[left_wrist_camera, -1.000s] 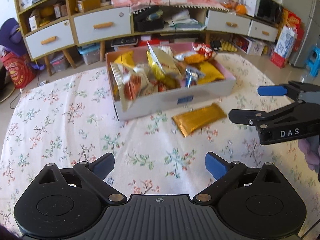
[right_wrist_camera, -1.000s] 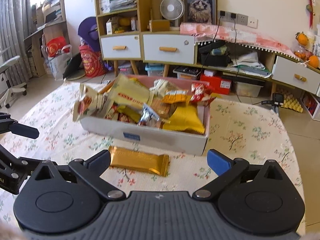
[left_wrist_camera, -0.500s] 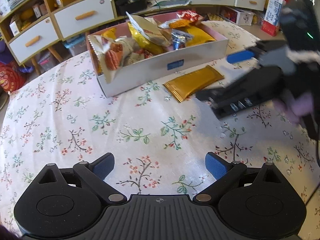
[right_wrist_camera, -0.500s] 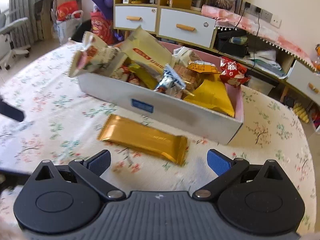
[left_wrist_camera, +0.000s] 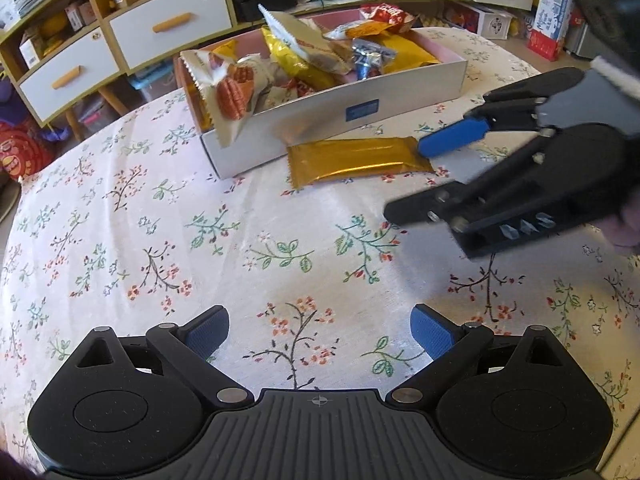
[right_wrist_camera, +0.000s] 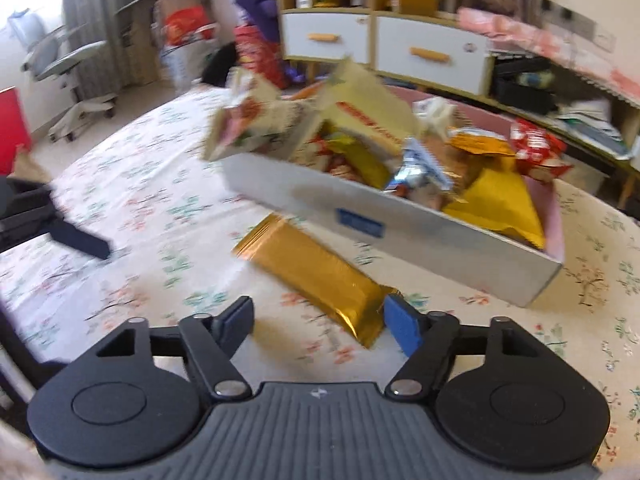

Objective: Organize snacks
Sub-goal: 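Grasp the gold bar with the right tool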

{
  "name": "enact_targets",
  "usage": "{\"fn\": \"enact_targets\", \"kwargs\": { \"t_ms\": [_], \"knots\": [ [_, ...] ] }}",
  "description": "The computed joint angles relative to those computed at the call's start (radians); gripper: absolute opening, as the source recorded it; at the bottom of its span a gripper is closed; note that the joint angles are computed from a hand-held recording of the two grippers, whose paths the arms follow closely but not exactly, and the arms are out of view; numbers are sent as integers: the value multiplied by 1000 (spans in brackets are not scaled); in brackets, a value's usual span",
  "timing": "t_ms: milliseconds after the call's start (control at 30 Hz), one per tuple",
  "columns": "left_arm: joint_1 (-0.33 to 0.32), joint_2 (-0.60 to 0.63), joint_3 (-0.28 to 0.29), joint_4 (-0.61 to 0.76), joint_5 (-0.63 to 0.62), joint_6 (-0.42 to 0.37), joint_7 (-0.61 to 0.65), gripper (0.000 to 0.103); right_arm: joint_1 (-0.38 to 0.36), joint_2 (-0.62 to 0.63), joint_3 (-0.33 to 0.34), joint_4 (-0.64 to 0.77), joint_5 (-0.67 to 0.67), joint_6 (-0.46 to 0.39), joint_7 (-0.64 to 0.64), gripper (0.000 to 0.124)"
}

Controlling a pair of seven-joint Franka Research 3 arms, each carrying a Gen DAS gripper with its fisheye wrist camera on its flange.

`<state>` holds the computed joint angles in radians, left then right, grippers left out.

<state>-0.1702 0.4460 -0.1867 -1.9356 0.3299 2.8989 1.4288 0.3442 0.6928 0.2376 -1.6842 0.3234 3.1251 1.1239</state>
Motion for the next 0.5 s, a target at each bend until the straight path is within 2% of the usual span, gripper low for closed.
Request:
{"fn": "enact_targets", "kwargs": {
  "t_ms": [67, 267, 467, 500],
  "knots": [
    [0, 0, 0, 2, -2, -6, -3, 98, -29, -12, 42, -12, -1, -4, -34, 61],
    [-2, 4, 1, 8, 1, -8, -9, 98, 124, -1, -127, 18, -30, 62, 39, 66],
    [1, 5, -4, 12, -4, -12, -6, 98, 163, 86, -187, 148, -78, -23, 87, 61],
    [4, 6, -7, 13, -7, -13, -3, 98, 155, 98, -176, 157, -81, -11, 89, 61]
  ]
}}
